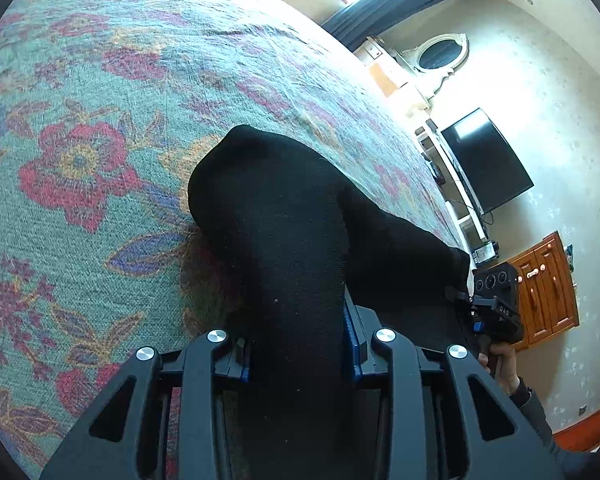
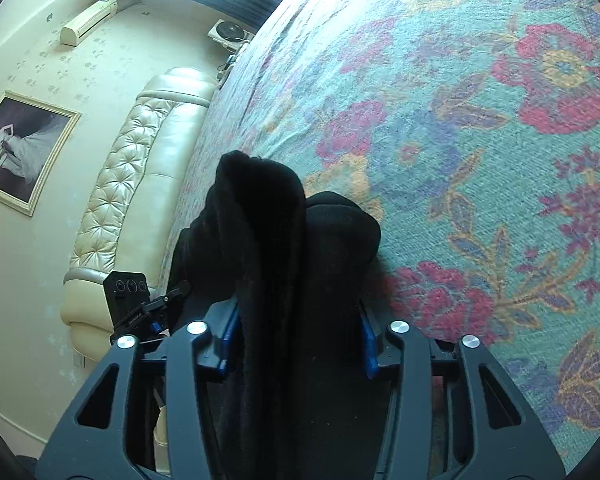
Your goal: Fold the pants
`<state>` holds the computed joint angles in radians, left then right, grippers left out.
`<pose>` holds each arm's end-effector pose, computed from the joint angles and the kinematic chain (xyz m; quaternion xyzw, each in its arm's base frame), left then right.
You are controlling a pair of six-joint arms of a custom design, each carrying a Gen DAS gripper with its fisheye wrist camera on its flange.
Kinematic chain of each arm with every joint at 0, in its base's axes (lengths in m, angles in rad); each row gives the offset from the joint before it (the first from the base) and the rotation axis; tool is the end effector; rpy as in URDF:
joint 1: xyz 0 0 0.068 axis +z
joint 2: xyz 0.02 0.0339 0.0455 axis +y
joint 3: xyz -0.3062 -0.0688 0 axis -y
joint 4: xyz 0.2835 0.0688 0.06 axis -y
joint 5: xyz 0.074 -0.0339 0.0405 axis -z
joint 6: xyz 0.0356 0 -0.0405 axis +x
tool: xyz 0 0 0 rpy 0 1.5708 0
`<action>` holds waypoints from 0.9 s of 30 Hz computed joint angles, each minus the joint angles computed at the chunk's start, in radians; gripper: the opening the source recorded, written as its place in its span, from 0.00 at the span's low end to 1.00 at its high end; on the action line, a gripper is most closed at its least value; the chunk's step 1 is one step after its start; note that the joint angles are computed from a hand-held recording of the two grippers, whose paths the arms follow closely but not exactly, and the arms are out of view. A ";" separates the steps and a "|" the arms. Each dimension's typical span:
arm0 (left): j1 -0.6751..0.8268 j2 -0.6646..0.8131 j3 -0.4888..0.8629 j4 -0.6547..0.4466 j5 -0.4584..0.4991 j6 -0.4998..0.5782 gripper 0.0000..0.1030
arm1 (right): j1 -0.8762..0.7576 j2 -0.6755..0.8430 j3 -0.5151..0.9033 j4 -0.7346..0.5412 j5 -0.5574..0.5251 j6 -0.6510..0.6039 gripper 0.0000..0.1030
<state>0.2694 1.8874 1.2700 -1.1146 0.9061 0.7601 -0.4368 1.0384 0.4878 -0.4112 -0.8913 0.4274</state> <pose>0.3601 0.0704 0.1946 0.1835 0.8779 -0.4154 0.1518 0.1863 -0.0564 0.2011 0.2431 0.8358 0.4099 0.2725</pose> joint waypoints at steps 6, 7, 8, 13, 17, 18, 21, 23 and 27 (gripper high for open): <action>0.080 -0.009 -0.009 -0.098 0.014 0.091 0.37 | -0.166 -0.016 0.030 -0.321 -0.121 -0.296 0.70; 0.099 -0.013 -0.014 -0.115 0.014 0.109 0.37 | -0.188 -0.023 0.037 -0.391 -0.127 -0.361 0.71; 0.115 -0.015 -0.016 -0.132 0.018 0.121 0.37 | -0.208 -0.031 0.043 -0.460 -0.131 -0.425 0.71; 0.205 -0.034 -0.053 -0.229 0.008 0.214 0.37 | -0.305 -0.059 0.025 -0.714 -0.176 -0.673 0.74; 0.245 -0.049 -0.095 -0.261 -0.019 0.261 0.44 | -0.288 -0.122 0.009 -0.731 -0.155 -0.643 0.69; 0.251 -0.058 -0.108 -0.263 -0.022 0.260 0.44 | -0.272 -0.138 0.005 -0.725 -0.137 -0.622 0.58; 0.263 -0.088 -0.134 -0.273 -0.017 0.276 0.46 | -0.299 -0.154 -0.008 -0.760 -0.134 -0.644 0.43; 0.263 -0.094 -0.136 -0.293 -0.016 0.288 0.51 | -0.362 -0.128 -0.009 -0.839 -0.159 -0.747 0.38; 0.232 -0.140 -0.187 -0.212 -0.059 0.276 0.43 | -0.404 -0.136 -0.007 -0.900 -0.151 -0.816 0.31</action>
<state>0.5015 1.7478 1.0830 -1.3269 0.8476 1.0365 -0.8409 0.9020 0.4812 -1.3108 -1.0420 -0.3888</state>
